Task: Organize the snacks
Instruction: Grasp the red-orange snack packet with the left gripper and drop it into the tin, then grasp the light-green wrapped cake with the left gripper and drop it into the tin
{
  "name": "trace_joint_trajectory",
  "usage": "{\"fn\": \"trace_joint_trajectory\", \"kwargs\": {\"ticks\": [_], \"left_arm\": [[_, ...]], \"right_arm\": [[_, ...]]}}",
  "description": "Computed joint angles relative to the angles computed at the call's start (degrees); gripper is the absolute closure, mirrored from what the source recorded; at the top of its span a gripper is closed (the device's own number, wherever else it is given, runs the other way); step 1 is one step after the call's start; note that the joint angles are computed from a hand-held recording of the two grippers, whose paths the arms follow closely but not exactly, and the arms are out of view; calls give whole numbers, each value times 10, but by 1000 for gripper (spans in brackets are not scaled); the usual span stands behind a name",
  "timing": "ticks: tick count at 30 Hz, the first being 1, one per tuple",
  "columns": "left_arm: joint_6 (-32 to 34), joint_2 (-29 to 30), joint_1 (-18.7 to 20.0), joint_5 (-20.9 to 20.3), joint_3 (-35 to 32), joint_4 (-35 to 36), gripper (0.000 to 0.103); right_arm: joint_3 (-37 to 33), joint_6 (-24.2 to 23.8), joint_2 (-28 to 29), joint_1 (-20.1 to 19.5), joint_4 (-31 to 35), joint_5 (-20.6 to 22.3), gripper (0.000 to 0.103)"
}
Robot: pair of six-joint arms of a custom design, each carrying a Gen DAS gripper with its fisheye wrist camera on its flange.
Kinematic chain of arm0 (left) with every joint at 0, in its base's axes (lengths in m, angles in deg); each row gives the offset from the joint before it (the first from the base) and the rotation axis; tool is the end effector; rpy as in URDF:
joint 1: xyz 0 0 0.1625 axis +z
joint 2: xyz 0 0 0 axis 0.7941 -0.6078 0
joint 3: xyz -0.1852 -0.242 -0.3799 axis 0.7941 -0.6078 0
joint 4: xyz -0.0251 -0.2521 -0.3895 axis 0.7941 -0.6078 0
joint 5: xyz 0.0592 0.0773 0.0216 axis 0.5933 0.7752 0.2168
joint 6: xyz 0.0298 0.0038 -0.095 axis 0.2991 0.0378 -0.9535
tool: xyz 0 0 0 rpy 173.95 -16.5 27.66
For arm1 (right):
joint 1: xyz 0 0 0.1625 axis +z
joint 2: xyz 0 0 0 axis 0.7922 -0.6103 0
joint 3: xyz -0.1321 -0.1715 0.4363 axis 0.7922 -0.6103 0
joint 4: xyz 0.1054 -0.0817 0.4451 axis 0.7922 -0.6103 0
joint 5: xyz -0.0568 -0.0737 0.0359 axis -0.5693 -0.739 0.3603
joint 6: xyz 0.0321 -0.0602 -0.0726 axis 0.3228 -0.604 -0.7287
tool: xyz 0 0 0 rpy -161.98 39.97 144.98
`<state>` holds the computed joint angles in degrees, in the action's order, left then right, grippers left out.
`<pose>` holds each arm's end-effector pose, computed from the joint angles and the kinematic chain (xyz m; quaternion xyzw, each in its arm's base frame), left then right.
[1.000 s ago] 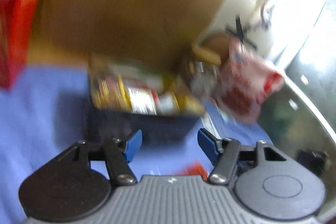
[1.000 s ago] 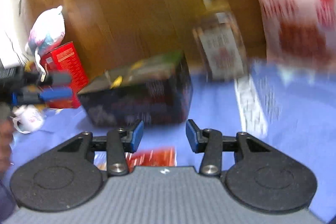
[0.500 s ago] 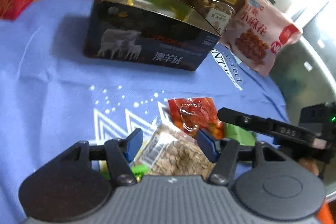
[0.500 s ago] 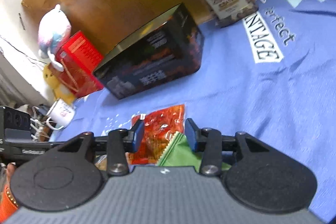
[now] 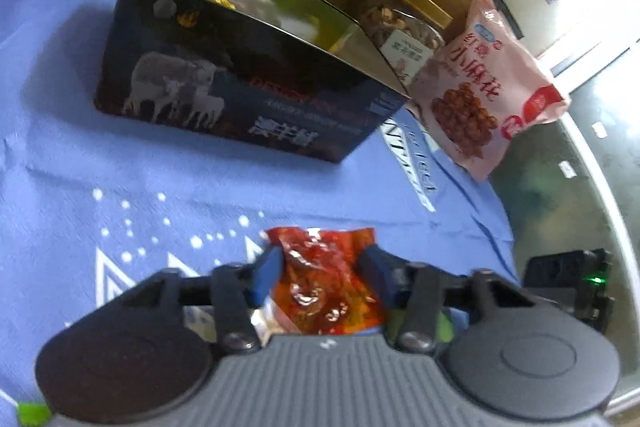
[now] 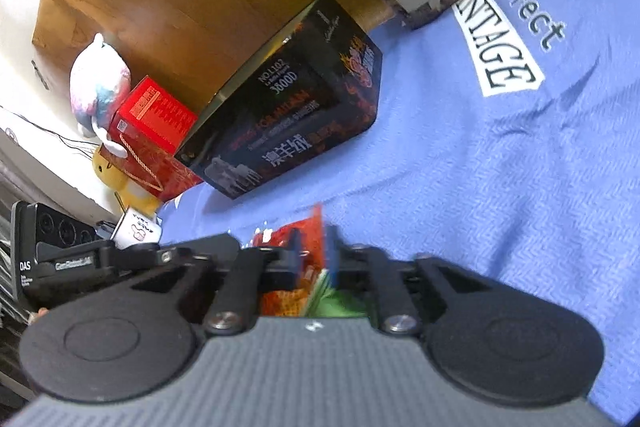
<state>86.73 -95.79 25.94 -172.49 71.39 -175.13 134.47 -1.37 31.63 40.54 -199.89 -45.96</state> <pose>-0.0401 -0.8240 0.1520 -0.2828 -0.9563 0.0644 0.0372 0.1541 -0.6509 0.0131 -0.0849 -0.8820 0.4635 0.0041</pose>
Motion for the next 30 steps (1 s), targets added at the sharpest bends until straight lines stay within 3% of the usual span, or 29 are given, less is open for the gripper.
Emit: {"fn": "trace_joint_trajectory", "kwargs": {"ticks": [2,6,13,20,22,25,27,30], "left_arm": [[-8,4,3,-12,-8,5,77],[-18,4,6,-46,-21,5,77],[-23,15,-7,-91,-68,-35,77],[-33,83,-22,-64,-168,-56,76],[-37,105,-25,-49,-194,-52,70],[-32,122,-29,-22,-204,-63,59],[-28,117,-28,-7,-192,-76,58],[-8,86,-20,-30,-151,-95,58]], "right_arm": [[-3,-3,3,4,-11,-14,100],[-8,-3,4,10,-41,-4,100],[-66,-57,0,32,-53,5,100],[-178,-136,31,35,23,-57,100],[-203,-153,41,34,38,-81,99],[-232,-199,58,38,44,-132,89],[-228,-218,60,43,26,-163,80],[-159,-211,32,39,-28,-134,79]]}}
